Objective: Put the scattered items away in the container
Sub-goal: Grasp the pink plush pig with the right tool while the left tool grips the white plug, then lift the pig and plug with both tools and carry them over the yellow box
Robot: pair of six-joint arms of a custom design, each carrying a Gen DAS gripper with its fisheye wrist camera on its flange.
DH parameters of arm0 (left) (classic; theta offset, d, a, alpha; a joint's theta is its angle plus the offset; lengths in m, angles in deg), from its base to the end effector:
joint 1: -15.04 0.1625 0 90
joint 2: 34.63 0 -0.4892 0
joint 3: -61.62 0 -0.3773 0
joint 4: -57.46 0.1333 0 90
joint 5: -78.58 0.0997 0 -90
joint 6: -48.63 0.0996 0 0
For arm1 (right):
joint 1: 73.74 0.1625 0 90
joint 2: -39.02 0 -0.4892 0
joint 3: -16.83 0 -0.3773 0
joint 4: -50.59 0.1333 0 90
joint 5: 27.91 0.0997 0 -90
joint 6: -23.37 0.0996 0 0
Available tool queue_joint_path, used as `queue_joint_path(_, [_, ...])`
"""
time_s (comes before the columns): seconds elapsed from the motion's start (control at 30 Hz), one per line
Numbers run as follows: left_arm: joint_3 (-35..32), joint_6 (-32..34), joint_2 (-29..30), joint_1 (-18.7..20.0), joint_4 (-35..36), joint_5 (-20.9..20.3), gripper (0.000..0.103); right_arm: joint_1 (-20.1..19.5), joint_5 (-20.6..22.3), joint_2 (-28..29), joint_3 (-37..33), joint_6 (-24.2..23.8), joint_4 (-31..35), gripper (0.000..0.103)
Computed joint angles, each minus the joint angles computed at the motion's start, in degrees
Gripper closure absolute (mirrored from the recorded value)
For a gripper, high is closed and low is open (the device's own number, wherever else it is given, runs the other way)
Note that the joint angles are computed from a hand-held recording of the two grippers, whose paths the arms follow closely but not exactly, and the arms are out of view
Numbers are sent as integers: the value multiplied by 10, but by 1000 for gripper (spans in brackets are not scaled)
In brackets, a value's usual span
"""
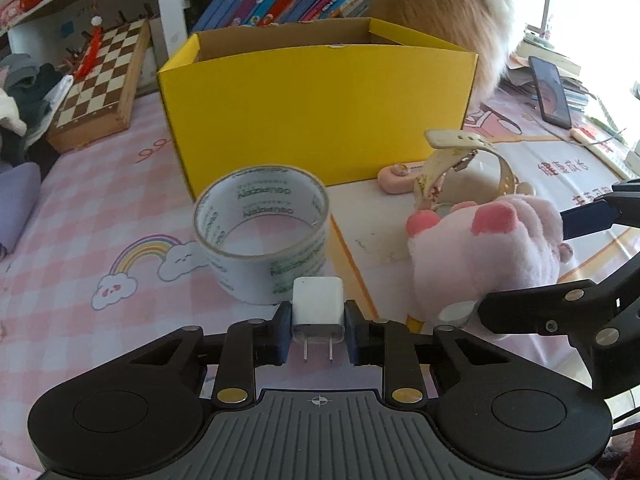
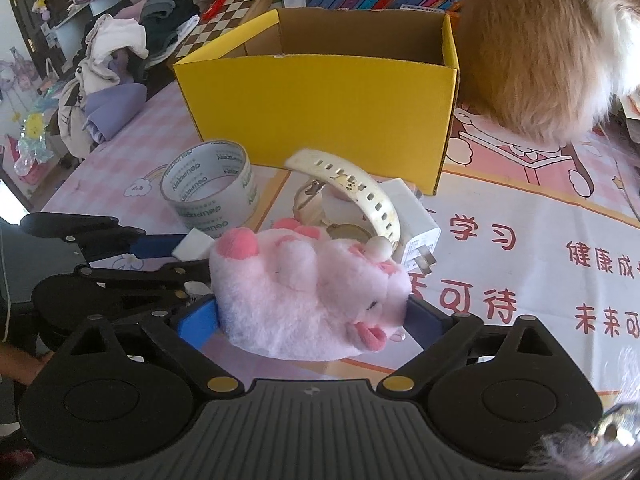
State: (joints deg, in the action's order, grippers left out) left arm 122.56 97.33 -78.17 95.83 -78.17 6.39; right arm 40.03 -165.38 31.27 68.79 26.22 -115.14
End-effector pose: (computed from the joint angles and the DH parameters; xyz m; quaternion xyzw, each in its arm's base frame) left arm 0.0260 -0.8626 0.3503 0.4308 0.8566 -0.1760 0.2227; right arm 0.4077 -0.7770 -0.0399 0.0524 -0.8862 0.3311 0.3197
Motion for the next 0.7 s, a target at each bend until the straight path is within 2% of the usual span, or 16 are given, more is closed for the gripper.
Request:
queue_joint_path(0.17, [0,-8,-7,3,11,2,78,-2,1,6,-14,14,17,0])
queue_joint_path(0.43, [4,-10,-19,7,13,7,78,-6,2,25,-48,42,37,1])
queue_joint_path(0.57, [6,-11,-24,9,12,3,78,-2,-7,29,-51,44,33,12])
queue_joint_path(0.7, [10,-9,-31,11,7,-6,78,3,-1,25,-41,48,34,16])
